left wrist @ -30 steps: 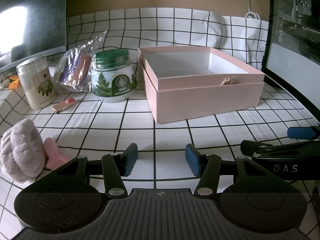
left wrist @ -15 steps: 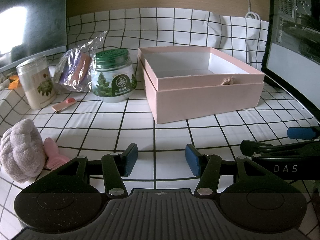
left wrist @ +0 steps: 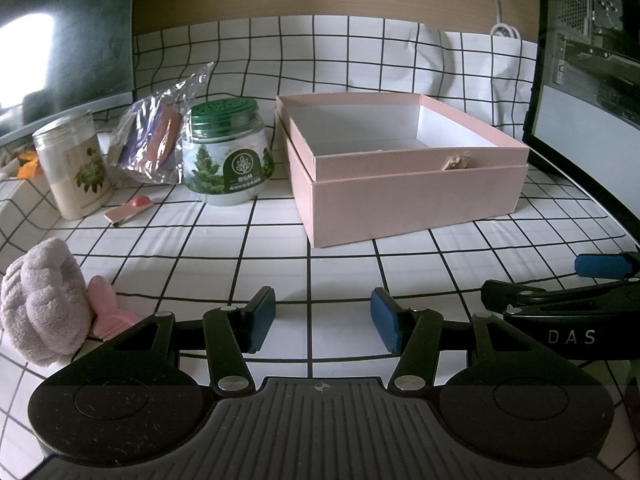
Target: Organize soft objects
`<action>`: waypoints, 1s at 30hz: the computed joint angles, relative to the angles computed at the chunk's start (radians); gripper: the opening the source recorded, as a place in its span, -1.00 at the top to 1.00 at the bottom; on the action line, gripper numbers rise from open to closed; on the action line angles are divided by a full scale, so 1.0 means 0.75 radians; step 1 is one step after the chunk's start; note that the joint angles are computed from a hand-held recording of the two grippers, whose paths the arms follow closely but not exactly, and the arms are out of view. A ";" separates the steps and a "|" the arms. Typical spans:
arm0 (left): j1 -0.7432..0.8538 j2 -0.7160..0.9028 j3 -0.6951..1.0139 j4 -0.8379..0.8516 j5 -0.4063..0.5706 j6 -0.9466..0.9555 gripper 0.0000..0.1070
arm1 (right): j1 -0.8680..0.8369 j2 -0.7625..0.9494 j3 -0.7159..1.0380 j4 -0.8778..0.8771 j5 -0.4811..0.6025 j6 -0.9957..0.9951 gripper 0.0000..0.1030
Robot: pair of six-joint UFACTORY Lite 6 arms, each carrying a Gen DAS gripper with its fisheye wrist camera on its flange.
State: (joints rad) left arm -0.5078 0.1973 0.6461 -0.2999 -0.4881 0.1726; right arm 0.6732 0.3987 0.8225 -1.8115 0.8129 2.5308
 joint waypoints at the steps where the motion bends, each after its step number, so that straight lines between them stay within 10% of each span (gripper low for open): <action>1: 0.000 0.001 0.001 -0.001 -0.001 0.000 -0.10 | 0.000 0.000 0.000 0.000 0.000 0.000 -1.00; 30: 0.007 0.012 0.007 0.000 -0.004 0.002 -0.12 | 0.000 -0.003 -0.001 0.002 0.000 -0.002 -1.00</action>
State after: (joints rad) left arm -0.5023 0.2062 0.6515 -0.2999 -0.4913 0.1744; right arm 0.6734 0.3968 0.8217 -1.8103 0.8126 2.5294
